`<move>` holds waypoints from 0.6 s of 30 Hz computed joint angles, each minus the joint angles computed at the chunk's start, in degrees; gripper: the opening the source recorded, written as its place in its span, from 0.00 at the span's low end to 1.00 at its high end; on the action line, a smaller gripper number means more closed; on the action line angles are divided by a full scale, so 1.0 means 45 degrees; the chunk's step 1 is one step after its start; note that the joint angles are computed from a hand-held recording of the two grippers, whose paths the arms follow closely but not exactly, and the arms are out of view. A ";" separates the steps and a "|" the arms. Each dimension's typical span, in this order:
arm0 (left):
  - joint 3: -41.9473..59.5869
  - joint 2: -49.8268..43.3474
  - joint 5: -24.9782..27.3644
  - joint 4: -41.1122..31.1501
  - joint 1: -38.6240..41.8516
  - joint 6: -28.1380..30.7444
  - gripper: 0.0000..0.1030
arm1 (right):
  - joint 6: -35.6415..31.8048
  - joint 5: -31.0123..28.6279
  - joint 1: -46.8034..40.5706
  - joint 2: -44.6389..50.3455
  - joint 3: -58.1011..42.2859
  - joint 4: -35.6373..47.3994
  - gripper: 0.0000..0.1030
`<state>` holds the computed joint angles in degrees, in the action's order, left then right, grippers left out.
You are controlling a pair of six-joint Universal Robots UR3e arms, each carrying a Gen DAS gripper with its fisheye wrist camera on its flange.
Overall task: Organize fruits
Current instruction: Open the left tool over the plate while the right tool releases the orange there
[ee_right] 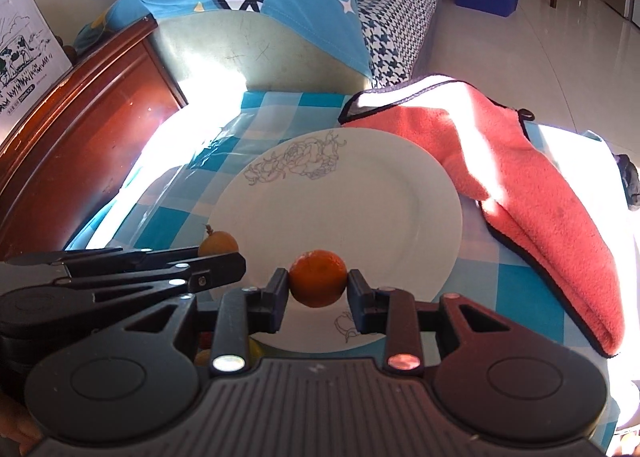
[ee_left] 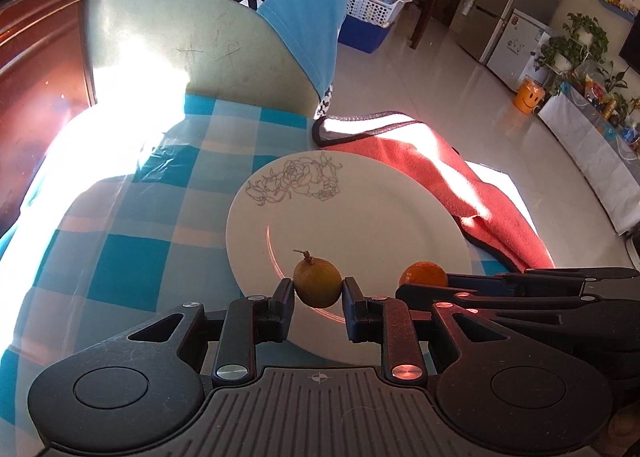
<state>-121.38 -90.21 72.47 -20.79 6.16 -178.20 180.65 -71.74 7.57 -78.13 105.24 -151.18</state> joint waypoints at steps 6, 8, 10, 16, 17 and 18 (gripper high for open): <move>0.0478 -0.0969 0.0112 0.0189 -0.0096 -0.0046 0.22 | 0.0144 -0.0264 0.0083 0.0826 -0.0633 -0.0122 0.31; 0.0529 -0.1170 0.0181 0.0450 -0.0146 -0.0104 0.22 | 0.0205 -0.0292 0.0073 0.0986 -0.0746 -0.0107 0.31; 0.0616 -0.1263 0.0238 0.0472 -0.0195 -0.0207 0.24 | 0.0265 -0.0278 0.0053 0.1106 -0.0864 0.0032 0.33; 0.0609 -0.1113 0.0190 0.0379 -0.0136 -0.0318 0.29 | 0.0426 -0.0107 -0.0086 0.1047 -0.0831 -0.0006 0.34; 0.0554 -0.0958 0.0140 0.0323 -0.0090 -0.0298 0.29 | 0.0417 0.0009 -0.0133 0.0976 -0.0826 0.0087 0.34; 0.0459 -0.0759 0.0070 0.0299 -0.0037 -0.0290 0.30 | 0.0402 0.0120 -0.0176 0.0896 -0.0778 0.0106 0.34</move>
